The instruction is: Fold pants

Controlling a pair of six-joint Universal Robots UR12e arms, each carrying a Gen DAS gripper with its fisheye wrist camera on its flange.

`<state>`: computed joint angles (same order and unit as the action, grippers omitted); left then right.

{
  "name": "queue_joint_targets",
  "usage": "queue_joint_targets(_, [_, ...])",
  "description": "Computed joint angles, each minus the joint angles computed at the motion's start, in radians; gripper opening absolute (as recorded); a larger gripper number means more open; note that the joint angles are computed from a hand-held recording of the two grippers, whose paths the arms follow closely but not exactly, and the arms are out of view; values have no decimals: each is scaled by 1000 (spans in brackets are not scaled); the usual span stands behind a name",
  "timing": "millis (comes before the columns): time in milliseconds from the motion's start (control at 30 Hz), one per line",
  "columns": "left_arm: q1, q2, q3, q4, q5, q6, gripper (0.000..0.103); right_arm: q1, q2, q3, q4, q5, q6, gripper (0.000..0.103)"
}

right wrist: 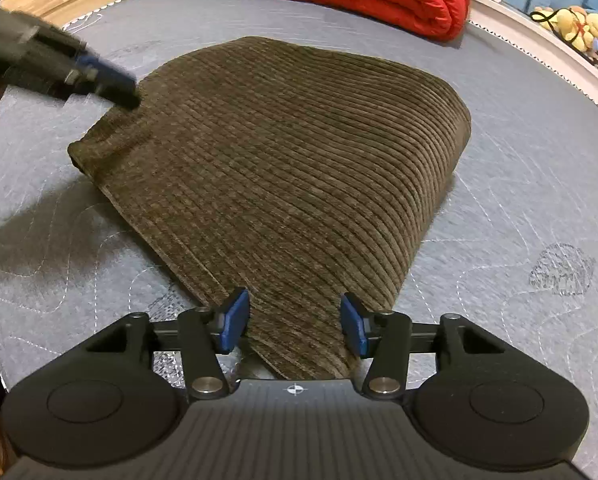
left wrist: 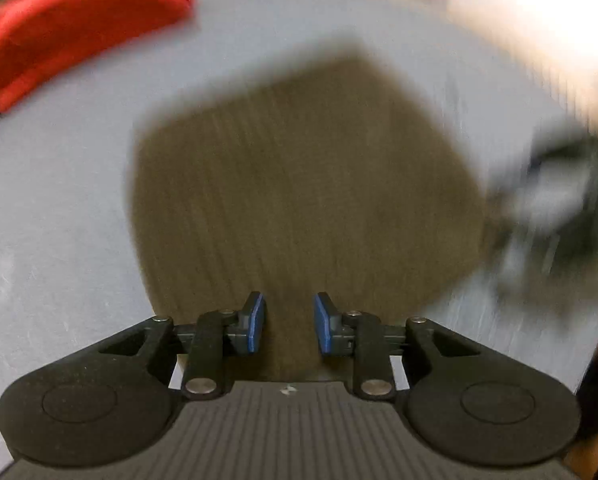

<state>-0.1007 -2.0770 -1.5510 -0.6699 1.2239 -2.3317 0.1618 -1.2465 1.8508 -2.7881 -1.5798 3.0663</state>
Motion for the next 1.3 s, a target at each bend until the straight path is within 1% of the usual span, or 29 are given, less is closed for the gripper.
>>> queue_joint_targets(33, [-2, 6, -22, 38, 10, 58, 32, 0, 0, 0, -1, -2, 2, 55])
queue_joint_targets(67, [-2, 12, -36, 76, 5, 76, 31, 0, 0, 0, -1, -2, 5, 57])
queue_joint_targets(133, [7, 20, -38, 92, -27, 35, 33, 2, 2, 0, -1, -8, 4, 59])
queue_joint_targets(200, [23, 27, -52, 145, -80, -11, 40, 7, 3, 0, -8, -29, 4, 62])
queue_joint_targets(233, [30, 24, -45, 154, -89, -40, 41, 7, 2, 0, -9, -33, 7, 63])
queue_joint_targets(300, [37, 9, -17, 119, -76, -103, 41, 9, 2, 0, -10, -39, 8, 64])
queue_joint_targets(333, [36, -4, 4, 68, -31, -129, 41, 12, 3, 0, -11, -47, 6, 65])
queue_joint_targets(367, [32, -14, 23, 19, 18, -131, 42, 13, 3, -1, -11, -54, 5, 65])
queue_joint_targets(400, [31, -22, 31, -7, 33, -118, 44, 15, 3, -1, -10, -60, 4, 65])
queue_joint_targets(467, [33, -22, 22, 16, 24, -97, 44, 18, 3, -4, -6, -66, 7, 67])
queue_joint_targets(500, [34, -18, 19, 28, 22, -107, 44, 20, 2, -6, -1, -70, 6, 68])
queue_joint_targets(567, [32, -5, -4, 99, 23, -136, 50, 28, 4, -12, 4, -98, 3, 70])
queue_joint_targets(600, [35, 8, -24, 142, 21, -141, 59, 31, 3, -14, 3, -109, 12, 71])
queue_joint_targets(633, [33, 16, -45, 215, 24, -161, 65, 34, 1, -15, -7, -124, 27, 71])
queue_joint_targets(667, [35, 25, -64, 277, 19, -181, 74, 40, 1, -16, -21, -146, 39, 71])
queue_joint_targets(733, [43, 40, -98, 391, -20, -236, 78, 54, -5, -14, -68, -193, 58, 71])
queue_joint_targets(767, [49, 48, -111, 439, -44, -281, 84, 59, -9, -11, -99, -210, 67, 74])
queue_joint_targets(800, [52, 55, -119, 470, -52, -321, 86, 65, -15, -6, -140, -230, 80, 76])
queue_joint_targets(867, [51, 77, -122, 497, -36, -413, 86, 75, -26, 6, -233, -267, 110, 84])
queue_joint_targets(933, [45, 98, -124, 505, -18, -462, 92, 81, -41, 17, -320, -292, 163, 90])
queue_joint_targets(967, [38, 108, -129, 520, 4, -492, 101, 83, -51, 19, -338, -305, 204, 94])
queue_joint_targets(1000, [36, 120, -136, 533, 16, -527, 103, 86, -61, 17, -340, -321, 258, 97])
queue_joint_targets(1033, [35, 130, -144, 538, 21, -553, 103, 90, -74, 14, -333, -335, 318, 101])
queue_joint_targets(1100, [34, 148, -158, 528, 22, -615, 103, 94, -99, 13, -314, -344, 419, 102])
queue_joint_targets(1167, [41, 158, -174, 502, -14, -669, 103, 103, -113, 17, -306, -359, 487, 102])
queue_joint_targets(1200, [42, 158, -189, 506, -28, -686, 103, 108, -116, 21, -306, -373, 512, 102])
queue_joint_targets(1233, [41, 161, -204, 501, -21, -678, 103, 116, -115, 27, -315, -388, 528, 102])
queue_joint_targets(1267, [28, 164, -207, 454, 27, -652, 103, 125, -111, 36, -328, -399, 534, 102])
queue_joint_targets(1300, [12, 164, -194, 373, 85, -640, 103, 132, -105, 48, -343, -405, 536, 102])
